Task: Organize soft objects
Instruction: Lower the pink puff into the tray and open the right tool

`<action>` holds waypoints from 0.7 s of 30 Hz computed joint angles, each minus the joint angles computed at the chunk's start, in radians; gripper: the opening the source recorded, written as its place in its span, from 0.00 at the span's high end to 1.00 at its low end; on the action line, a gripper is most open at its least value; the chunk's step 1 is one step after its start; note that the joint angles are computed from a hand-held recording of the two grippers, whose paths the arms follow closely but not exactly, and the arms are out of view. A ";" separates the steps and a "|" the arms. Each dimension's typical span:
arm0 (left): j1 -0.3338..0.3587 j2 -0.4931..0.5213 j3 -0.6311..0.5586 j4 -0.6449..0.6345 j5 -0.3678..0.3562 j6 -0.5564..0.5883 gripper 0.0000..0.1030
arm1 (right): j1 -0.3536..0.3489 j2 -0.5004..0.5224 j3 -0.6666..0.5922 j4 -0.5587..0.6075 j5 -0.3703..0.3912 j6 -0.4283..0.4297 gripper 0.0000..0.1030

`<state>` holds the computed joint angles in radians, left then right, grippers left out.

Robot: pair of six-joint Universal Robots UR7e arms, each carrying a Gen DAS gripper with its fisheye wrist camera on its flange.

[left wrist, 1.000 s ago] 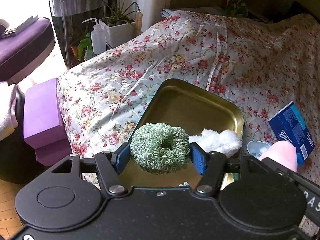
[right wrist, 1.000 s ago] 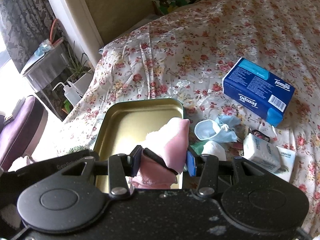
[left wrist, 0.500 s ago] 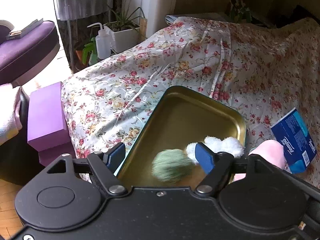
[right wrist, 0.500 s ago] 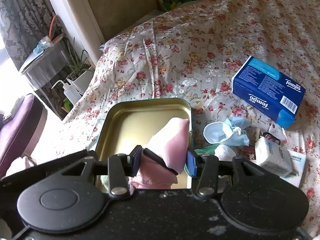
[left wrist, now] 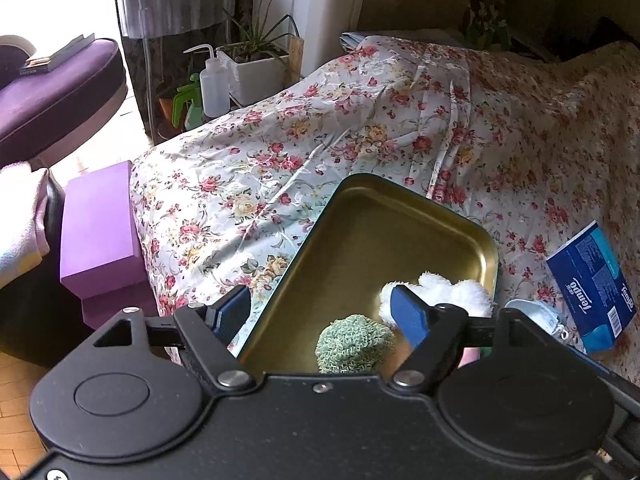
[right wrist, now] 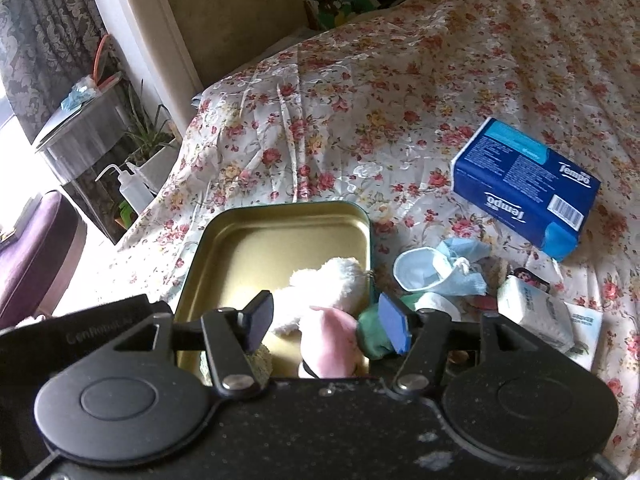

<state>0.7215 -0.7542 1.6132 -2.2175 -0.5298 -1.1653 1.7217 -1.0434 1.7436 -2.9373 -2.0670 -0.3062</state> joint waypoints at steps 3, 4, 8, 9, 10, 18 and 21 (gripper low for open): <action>0.000 -0.002 0.002 0.007 -0.001 -0.008 0.30 | -0.005 -0.016 0.012 0.000 -0.010 0.003 0.41; 0.000 -0.002 0.002 0.012 -0.001 -0.010 0.30 | -0.008 -0.023 0.017 0.001 -0.011 0.006 0.41; -0.001 -0.006 0.010 0.010 -0.010 -0.011 0.29 | -0.020 -0.050 0.039 -0.001 -0.021 0.010 0.40; -0.002 -0.007 0.013 0.006 -0.012 -0.008 0.29 | -0.025 -0.061 0.048 -0.004 -0.021 0.011 0.39; -0.003 -0.008 0.016 0.000 -0.016 -0.003 0.29 | -0.030 -0.071 0.057 -0.007 -0.021 0.011 0.38; -0.007 -0.004 0.032 -0.071 -0.076 0.071 0.29 | -0.095 -0.170 0.144 -0.059 -0.062 0.015 0.36; -0.011 -0.001 0.040 -0.097 -0.101 0.095 0.29 | -0.133 -0.209 0.178 -0.087 -0.086 0.021 0.36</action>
